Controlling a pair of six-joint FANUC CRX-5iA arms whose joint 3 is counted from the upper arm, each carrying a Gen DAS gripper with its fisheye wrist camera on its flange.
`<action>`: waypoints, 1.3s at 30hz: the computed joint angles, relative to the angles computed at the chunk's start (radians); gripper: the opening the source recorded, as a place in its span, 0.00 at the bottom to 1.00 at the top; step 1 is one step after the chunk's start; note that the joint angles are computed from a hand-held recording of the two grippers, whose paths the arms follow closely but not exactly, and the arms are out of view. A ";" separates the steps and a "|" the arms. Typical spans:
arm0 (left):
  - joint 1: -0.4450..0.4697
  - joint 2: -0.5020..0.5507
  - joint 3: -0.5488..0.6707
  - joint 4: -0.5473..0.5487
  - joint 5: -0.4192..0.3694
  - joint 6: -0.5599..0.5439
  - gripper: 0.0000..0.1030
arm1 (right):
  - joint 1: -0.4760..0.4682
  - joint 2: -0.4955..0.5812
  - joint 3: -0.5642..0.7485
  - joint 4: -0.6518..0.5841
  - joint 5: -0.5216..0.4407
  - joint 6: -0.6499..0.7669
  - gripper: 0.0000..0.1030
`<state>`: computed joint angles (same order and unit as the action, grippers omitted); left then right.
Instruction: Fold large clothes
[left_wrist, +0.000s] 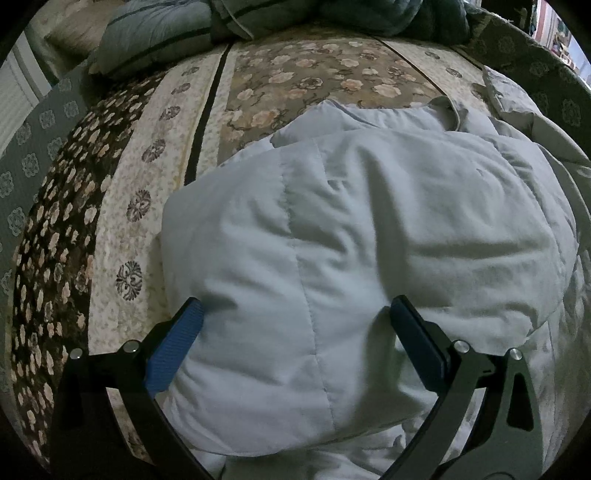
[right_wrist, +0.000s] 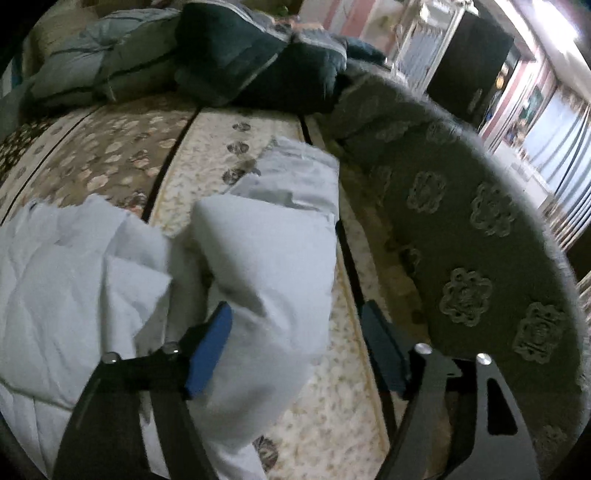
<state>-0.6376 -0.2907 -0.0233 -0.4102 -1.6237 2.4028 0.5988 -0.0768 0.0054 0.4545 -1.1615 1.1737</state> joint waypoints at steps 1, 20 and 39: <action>-0.006 0.005 0.004 -0.006 -0.004 0.001 0.97 | -0.022 0.023 0.027 -0.036 -0.010 0.015 0.73; -0.003 0.011 0.004 -0.003 0.000 -0.002 0.97 | -0.148 0.132 0.136 -0.318 0.000 0.182 0.31; -0.010 0.017 0.014 -0.008 -0.009 -0.011 0.97 | -0.194 -0.225 -0.176 -0.340 0.001 -0.052 0.65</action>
<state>-0.6480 -0.2741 -0.0095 -0.4186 -1.6330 2.3918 0.4048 -0.3020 -0.1710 0.1144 -1.1606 1.1217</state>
